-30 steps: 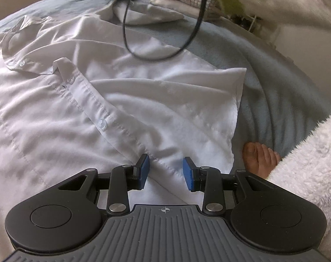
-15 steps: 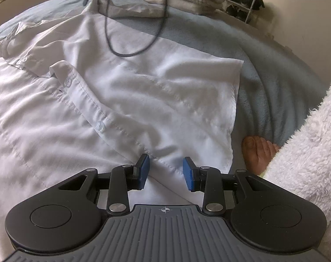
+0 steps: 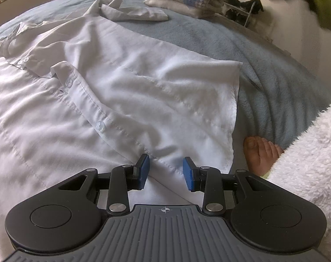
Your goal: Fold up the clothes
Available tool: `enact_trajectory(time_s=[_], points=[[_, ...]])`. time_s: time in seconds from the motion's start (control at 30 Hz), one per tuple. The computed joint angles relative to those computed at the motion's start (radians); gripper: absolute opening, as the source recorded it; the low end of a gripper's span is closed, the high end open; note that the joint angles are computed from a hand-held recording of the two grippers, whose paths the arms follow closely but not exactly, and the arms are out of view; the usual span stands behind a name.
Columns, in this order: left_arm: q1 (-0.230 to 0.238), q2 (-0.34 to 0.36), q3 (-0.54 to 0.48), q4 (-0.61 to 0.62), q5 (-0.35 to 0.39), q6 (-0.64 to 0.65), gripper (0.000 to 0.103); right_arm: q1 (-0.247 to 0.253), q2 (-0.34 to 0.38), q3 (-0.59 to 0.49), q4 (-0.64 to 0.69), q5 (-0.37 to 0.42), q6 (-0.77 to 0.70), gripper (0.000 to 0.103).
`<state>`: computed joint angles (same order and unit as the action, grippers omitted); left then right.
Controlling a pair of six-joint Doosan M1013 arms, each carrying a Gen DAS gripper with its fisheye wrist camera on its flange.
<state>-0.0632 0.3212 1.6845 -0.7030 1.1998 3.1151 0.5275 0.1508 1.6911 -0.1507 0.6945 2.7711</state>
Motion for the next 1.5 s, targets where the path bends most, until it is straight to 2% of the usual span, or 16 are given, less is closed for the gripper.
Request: enact_trajectory(time_s=[0.07,0.2,0.27,0.37,0.43,0.5,0.67,0.77,0.83,0.9,1.0,1.1,1.23,1.3,1.43,1.5], points=[[-0.002,-0.001,0.001,0.004,-0.002,-0.004,0.033,0.045,0.025,-0.003,0.024,0.070,-0.009,0.050],[-0.007,-0.010,0.008,0.012,-0.020,-0.005,0.033,0.082,0.041,0.025,0.009,0.039,0.060,0.045],[-0.011,-0.017,0.014,0.017,-0.034,-0.001,0.033,0.080,0.043,0.039,0.015,0.008,0.074,0.041],[-0.016,-0.024,0.021,0.029,-0.053,-0.001,0.033,0.073,0.052,0.047,0.068,-0.010,0.022,0.024],[-0.017,-0.024,0.020,0.031,-0.054,-0.007,0.033,0.074,0.061,0.045,0.084,-0.008,-0.014,0.006],[-0.017,-0.025,0.020,0.034,-0.054,-0.014,0.033,0.087,0.064,0.042,0.029,0.009,0.002,0.000],[-0.020,-0.028,0.023,0.043,-0.064,-0.005,0.033,0.119,0.055,0.062,-0.136,0.023,0.149,0.001],[-0.021,-0.027,0.020,0.047,-0.064,-0.008,0.033,0.133,0.045,0.068,-0.178,0.046,0.211,0.007],[-0.022,-0.026,0.018,0.047,-0.063,-0.010,0.033,0.144,0.034,0.073,-0.212,0.054,0.255,0.025],[-0.022,-0.023,0.015,0.048,-0.061,-0.011,0.033,0.158,0.028,0.070,-0.221,0.066,0.222,0.035],[-0.023,-0.024,0.015,0.049,-0.060,-0.014,0.034,0.181,0.053,0.034,-0.192,0.169,0.067,0.044],[-0.022,-0.024,0.016,0.046,-0.058,-0.014,0.034,0.202,0.076,0.004,-0.198,0.294,-0.024,0.044],[-0.020,-0.025,0.018,0.043,-0.061,-0.011,0.034,0.218,0.072,-0.029,-0.264,0.381,0.053,0.044],[-0.019,-0.024,0.017,0.042,-0.059,-0.013,0.034,0.225,0.068,-0.037,-0.306,0.355,0.077,0.044],[-0.017,-0.024,0.016,0.039,-0.054,-0.025,0.034,0.229,0.078,-0.049,-0.347,0.223,0.012,0.043],[-0.016,-0.024,0.012,0.038,-0.048,-0.035,0.034,0.221,0.099,-0.069,-0.337,0.208,-0.011,0.043]])
